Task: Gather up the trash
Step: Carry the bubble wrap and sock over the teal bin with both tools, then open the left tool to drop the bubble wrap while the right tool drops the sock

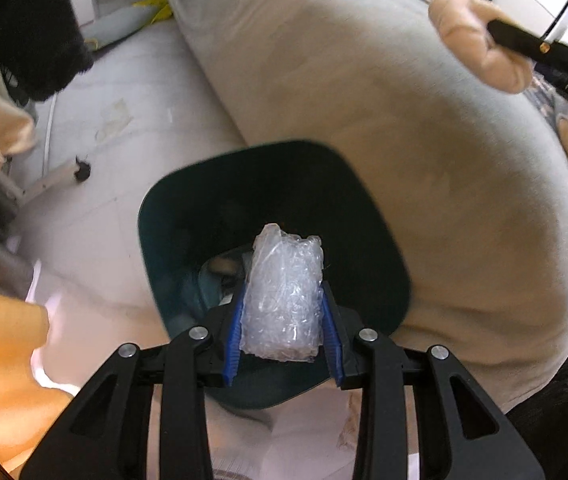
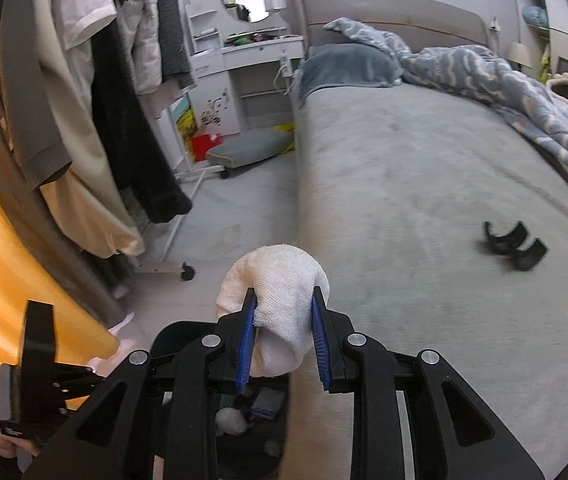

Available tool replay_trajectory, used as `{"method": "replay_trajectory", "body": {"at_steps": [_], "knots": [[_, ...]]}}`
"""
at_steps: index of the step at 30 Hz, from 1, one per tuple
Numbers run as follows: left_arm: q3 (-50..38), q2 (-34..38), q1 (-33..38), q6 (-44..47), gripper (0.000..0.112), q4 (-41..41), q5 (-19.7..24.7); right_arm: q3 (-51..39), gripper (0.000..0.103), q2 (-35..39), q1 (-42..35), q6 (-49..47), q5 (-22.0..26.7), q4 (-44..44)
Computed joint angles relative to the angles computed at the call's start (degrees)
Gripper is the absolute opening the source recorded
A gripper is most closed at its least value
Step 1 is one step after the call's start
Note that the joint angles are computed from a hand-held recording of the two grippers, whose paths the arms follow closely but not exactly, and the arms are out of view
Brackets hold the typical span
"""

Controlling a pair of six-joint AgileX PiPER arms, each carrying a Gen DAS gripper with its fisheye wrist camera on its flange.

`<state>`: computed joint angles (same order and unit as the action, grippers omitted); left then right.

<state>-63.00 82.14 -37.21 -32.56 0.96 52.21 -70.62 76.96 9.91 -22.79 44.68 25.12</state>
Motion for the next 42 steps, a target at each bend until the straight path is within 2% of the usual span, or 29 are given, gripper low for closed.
{"method": "replay_trajectory", "body": {"at_steps": [3, 5, 8, 14, 33, 42], "knots": [[1.7, -0.3, 2.0, 2.3, 0.042, -3.2, 0.6, -0.5, 0.026, 1.1, 2.4, 1.4, 0.2, -1.1], [2.9, -1.1, 3.4, 3.6, 0.056, -4.8, 0.4, -0.9, 0.026, 2.2, 4.0, 2.3, 0.5, -1.7], [3.8, -1.8, 3.8, 3.5, 0.066, -4.0, 0.7, -1.5, 0.026, 3.9, 6.1, 4.0, 1.0, -2.6], [6.4, -3.7, 6.8, 4.7, 0.073, -3.8, 0.2, -3.1, 0.026, 7.8, 10.5, 7.6, 2.6, -6.0], [10.3, -12.8, 17.4, 10.9, 0.077, -5.3, -1.3, -5.4, 0.027, 18.4, 18.5, 14.8, 6.5, -12.7], [8.4, -16.9, 18.0, 10.1, 0.070, -3.4, -5.3, -6.0, 0.031, 20.7, 19.7, 14.1, 9.9, -13.9]]}}
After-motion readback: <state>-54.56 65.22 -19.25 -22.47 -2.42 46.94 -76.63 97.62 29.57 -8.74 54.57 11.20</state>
